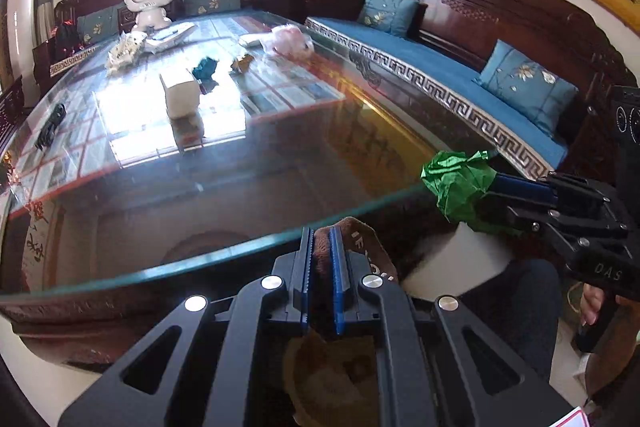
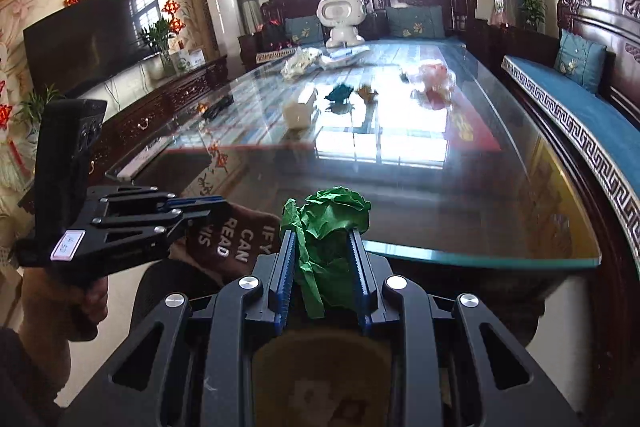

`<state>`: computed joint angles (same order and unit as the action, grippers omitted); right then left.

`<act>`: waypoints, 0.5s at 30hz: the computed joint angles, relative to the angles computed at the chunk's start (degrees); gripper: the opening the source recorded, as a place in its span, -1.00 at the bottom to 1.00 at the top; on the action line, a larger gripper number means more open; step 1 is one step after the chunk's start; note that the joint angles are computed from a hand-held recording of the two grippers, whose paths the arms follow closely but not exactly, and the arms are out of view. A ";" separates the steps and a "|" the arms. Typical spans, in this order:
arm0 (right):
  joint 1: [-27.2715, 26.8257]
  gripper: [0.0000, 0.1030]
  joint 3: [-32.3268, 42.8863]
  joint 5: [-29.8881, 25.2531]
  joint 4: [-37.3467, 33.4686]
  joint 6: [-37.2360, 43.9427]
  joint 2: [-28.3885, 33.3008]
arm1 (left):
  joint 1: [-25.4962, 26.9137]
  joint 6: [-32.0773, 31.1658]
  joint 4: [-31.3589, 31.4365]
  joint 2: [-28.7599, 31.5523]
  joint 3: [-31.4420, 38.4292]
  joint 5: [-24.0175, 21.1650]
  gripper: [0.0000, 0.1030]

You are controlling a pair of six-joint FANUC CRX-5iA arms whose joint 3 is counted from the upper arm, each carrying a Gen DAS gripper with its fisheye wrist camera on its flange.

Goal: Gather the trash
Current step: 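Carry the pouch and green paper over the yellow bucket and open both grippers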

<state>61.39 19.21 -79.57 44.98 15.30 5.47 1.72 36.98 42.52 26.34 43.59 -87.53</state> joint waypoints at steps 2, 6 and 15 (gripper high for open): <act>1.70 -0.50 -1.63 -0.96 -1.47 -1.55 -0.75 | 0.52 -2.53 -0.66 -2.74 -5.33 -0.27 -0.82; 4.91 -0.50 -3.23 -4.25 -6.38 -2.66 -1.00 | 1.15 -6.12 -3.16 -6.46 -13.07 -1.17 -0.82; 7.27 -0.48 -5.50 -6.28 -12.74 -5.59 -0.32 | 1.65 -10.07 -10.67 -10.88 -23.77 -3.33 -0.82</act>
<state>68.66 13.70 -85.85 32.24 9.71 5.14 3.37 26.91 31.84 15.46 19.82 -90.86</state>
